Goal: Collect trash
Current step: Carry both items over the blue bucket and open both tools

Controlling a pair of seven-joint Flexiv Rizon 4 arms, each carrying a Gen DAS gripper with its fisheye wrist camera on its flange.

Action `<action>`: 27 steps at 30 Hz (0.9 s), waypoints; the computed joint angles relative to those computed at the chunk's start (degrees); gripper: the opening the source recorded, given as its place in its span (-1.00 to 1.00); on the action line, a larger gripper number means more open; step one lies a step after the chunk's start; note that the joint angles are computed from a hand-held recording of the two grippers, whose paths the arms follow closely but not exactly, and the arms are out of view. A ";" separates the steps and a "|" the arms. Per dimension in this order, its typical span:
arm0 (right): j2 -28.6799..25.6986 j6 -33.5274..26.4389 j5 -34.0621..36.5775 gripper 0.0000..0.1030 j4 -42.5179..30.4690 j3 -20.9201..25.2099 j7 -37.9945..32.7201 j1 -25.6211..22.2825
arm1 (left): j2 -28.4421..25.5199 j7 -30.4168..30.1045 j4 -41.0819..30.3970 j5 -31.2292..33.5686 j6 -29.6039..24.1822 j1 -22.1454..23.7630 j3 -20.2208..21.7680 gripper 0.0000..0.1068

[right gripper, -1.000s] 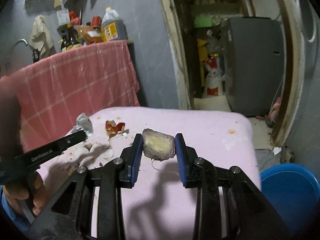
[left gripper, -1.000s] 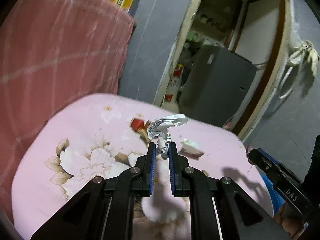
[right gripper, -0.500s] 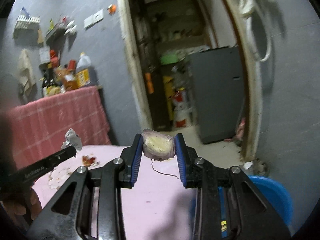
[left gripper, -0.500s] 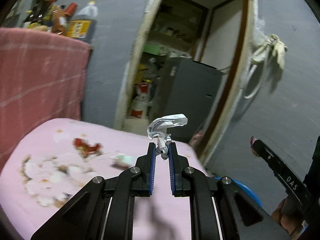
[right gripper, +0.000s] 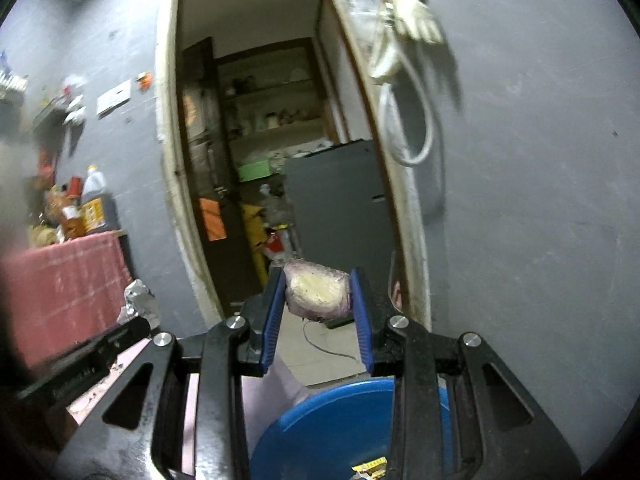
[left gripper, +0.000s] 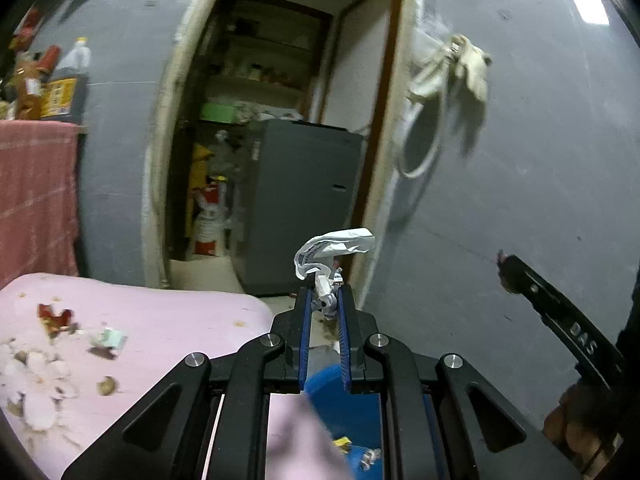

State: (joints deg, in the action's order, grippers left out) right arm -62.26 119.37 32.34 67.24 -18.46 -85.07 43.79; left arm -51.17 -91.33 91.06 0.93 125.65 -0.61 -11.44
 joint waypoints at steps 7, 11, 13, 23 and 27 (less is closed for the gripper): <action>-0.07 -6.54 0.74 -0.37 0.41 -1.35 5.43 -1.34 | -2.35 2.36 -4.77 2.32 -8.72 0.81 -4.25 -0.81; 0.09 -10.22 -2.63 -0.37 0.44 0.72 9.44 -3.57 | -3.71 3.59 -6.62 2.42 -15.38 2.99 -8.62 -0.81; -0.05 -12.32 -4.62 -0.37 -0.06 2.17 11.33 -4.84 | -4.11 4.84 -7.62 0.60 -18.44 2.29 -8.42 -0.81; -1.49 -20.79 -15.51 -0.32 -3.63 9.82 18.58 -11.31 | -6.55 10.73 -11.14 -8.93 -27.39 -1.15 -5.99 -0.79; -2.37 -23.17 -19.27 -0.31 -5.19 11.90 21.05 -13.06 | -6.89 12.08 -11.94 -12.02 -31.15 -1.00 -6.23 -0.70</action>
